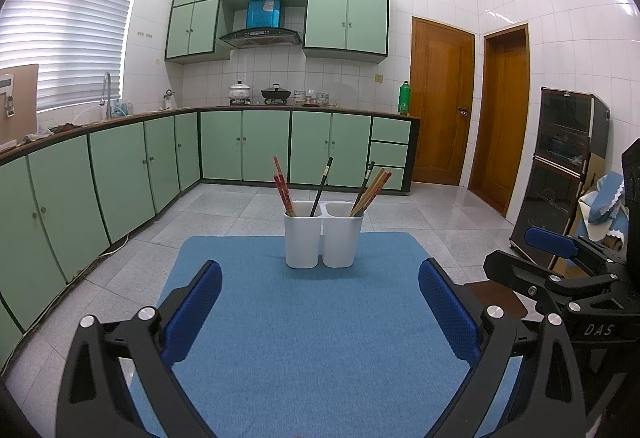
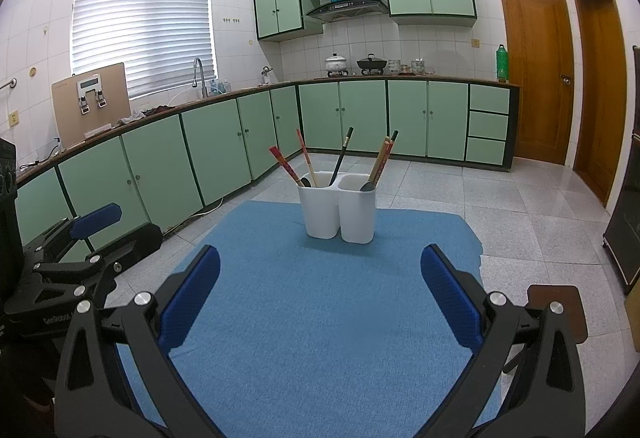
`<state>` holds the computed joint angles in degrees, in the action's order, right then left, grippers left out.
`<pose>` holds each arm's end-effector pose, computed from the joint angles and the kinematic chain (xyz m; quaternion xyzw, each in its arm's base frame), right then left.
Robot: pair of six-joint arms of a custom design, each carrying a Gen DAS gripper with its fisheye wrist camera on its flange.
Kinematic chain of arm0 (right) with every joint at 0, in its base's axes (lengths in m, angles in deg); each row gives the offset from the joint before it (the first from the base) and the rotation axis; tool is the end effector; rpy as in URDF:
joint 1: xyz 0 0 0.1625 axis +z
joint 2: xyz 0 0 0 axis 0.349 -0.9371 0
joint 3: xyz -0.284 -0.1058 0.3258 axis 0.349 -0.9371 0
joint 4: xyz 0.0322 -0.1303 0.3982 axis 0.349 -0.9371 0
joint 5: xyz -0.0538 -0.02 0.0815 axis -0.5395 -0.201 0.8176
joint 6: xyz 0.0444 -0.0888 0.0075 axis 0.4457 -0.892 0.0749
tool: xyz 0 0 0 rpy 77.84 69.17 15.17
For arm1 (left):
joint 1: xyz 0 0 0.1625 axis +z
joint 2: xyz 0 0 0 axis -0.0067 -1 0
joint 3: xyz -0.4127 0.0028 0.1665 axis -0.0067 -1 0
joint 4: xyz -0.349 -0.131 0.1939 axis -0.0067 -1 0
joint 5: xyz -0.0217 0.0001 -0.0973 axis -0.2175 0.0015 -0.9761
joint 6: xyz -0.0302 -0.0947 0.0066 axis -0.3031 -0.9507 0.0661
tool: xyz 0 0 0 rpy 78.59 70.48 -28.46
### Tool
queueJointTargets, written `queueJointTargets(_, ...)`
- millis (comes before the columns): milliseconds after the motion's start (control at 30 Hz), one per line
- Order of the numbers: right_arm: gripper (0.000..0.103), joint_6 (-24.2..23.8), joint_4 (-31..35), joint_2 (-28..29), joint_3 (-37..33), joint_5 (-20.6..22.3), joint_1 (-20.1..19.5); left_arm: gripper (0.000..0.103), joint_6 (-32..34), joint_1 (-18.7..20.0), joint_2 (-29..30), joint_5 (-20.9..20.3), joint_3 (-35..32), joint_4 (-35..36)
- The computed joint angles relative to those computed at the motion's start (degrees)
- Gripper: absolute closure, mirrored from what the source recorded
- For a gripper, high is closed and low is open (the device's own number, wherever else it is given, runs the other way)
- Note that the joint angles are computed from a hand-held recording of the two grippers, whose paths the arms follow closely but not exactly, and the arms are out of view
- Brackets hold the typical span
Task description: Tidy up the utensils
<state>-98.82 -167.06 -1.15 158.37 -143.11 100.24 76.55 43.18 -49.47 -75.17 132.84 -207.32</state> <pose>0.3300 -0.4346 0.1816 0.1687 -0.7880 0.5131 0.2955 -0.2428 -0.4795 0.2755 0.3800 0.8036 -0.4321 0.1523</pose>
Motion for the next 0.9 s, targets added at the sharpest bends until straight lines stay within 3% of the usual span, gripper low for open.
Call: queueJointTargets(900, 0.005, 0.13, 0.42, -0.15, -0.07, 0.04, -0.09, 0.006, 0.09, 0.13, -0.40, 0.08, -0.09, 0.60)
